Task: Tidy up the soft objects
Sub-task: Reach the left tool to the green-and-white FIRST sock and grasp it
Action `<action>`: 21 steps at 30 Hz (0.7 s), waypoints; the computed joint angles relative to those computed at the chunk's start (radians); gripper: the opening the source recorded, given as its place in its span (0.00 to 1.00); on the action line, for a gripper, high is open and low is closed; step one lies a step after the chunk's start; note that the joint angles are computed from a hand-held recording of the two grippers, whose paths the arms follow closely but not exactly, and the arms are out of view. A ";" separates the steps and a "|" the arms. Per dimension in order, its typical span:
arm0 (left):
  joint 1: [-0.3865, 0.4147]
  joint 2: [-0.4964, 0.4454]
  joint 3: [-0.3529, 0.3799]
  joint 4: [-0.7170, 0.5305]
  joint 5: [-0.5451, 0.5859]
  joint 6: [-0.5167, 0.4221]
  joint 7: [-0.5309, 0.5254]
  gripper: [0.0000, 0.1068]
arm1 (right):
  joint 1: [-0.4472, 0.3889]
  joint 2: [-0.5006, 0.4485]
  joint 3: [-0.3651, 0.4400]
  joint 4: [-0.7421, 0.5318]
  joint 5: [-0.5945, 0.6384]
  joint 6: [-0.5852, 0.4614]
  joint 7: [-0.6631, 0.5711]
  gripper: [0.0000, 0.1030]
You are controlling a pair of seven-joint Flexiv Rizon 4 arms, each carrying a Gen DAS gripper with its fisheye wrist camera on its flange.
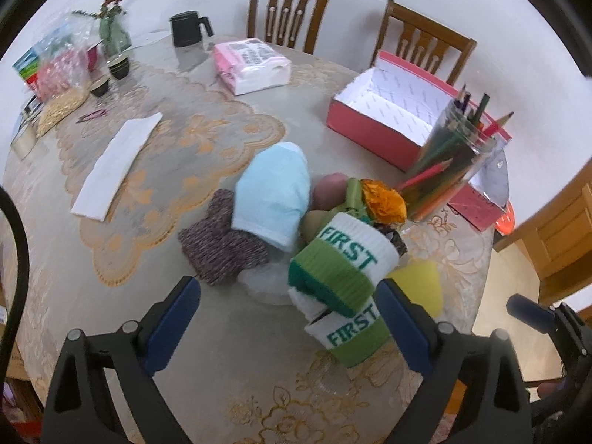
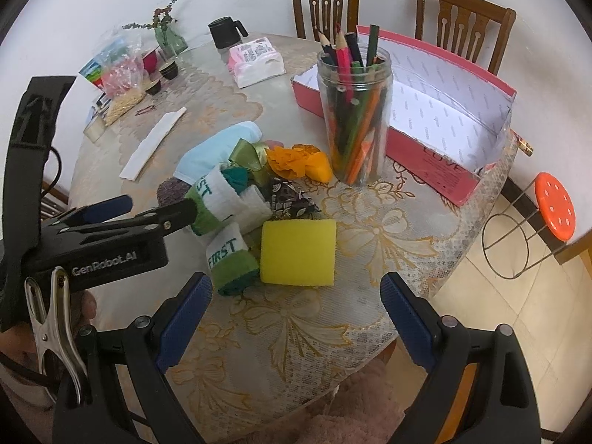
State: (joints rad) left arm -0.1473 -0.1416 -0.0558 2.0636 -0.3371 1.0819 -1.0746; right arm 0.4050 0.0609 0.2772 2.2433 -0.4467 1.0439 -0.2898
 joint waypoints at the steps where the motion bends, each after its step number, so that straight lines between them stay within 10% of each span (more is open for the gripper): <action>1: -0.002 -0.004 -0.002 -0.001 0.005 0.005 0.003 0.91 | 0.000 0.001 0.000 0.002 0.002 0.001 0.001 0.92; 15: -0.018 -0.063 -0.019 -0.035 0.038 0.009 0.015 0.80 | 0.003 -0.004 -0.002 0.001 0.060 -0.002 -0.026 0.92; 21: -0.006 -0.061 -0.045 -0.017 -0.050 -0.010 0.084 0.49 | 0.002 -0.016 -0.006 0.001 0.098 0.012 -0.044 0.92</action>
State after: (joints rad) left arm -0.1528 -0.2022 -0.1009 2.0468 -0.3870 1.0718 -0.9903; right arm 0.4074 0.0453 0.2708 2.2439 -0.3489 1.0556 -0.3343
